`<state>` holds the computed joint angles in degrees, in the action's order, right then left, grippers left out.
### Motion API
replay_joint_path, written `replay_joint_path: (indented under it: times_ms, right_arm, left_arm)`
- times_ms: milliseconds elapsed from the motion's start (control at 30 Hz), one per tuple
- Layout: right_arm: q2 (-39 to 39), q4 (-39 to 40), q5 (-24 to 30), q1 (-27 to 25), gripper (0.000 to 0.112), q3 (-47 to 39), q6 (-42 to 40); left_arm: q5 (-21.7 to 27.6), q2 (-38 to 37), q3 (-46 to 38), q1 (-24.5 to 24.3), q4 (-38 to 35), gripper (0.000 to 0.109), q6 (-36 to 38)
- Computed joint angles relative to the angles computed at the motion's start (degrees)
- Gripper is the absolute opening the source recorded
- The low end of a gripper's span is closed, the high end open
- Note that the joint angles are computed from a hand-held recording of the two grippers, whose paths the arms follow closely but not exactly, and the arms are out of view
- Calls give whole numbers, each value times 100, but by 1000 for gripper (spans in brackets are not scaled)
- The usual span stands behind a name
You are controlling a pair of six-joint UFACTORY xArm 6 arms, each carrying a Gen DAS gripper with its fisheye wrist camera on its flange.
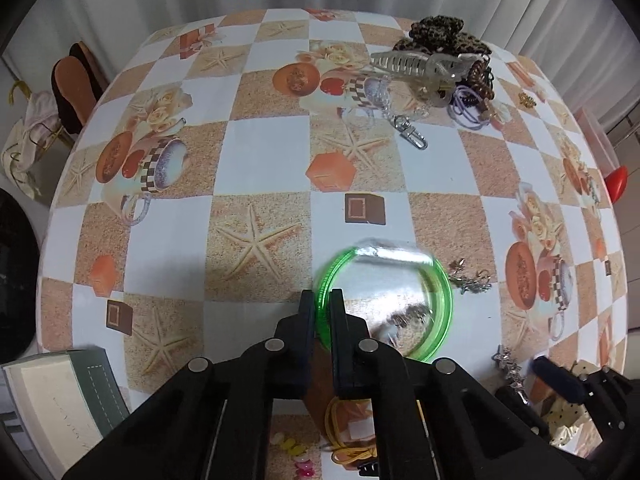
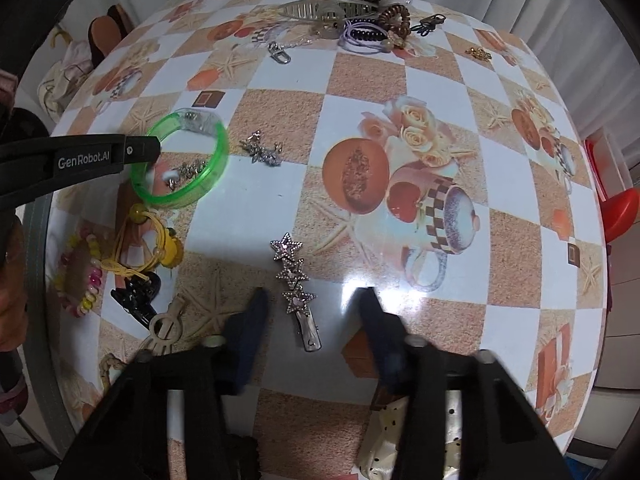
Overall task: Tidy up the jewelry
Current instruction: 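Grasp the green bangle with the left tool while the right tool grasps the silver star hair clip, then carry both items to the white tray while the left tool releases the bangle inside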
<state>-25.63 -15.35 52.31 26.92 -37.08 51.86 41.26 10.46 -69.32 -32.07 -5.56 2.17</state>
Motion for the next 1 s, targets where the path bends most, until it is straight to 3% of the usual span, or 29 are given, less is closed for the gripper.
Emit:
replay_joint_path:
  times_ms: [33, 100, 167, 333, 500, 1000]
  right_arm:
    - [6, 5, -12, 4, 35, -2, -22]
    - [35, -19, -64, 27, 19, -8, -73]
    - [-37, -34, -54, 60, 19, 31, -15]
    - [-707, 526, -778, -307, 19, 614, 69]
    - [-1222, 894, -984, -425, 19, 891, 219]
    - [-1591, 496, -1043, 158, 19, 560, 795]
  left_arm:
    - [-25, -41, 44, 4, -40, 12, 26]
    - [-66, -147, 145, 12, -126, 12, 78]
    - [-105, -265, 244, 23, -214, 12, 125]
    - [-152, -586, 461, 77, -433, 12, 285]
    - [-157, -969, 735, 141, -498, 12, 304]
    - [-44, -2784, 2100, 805, -315, 12, 208]
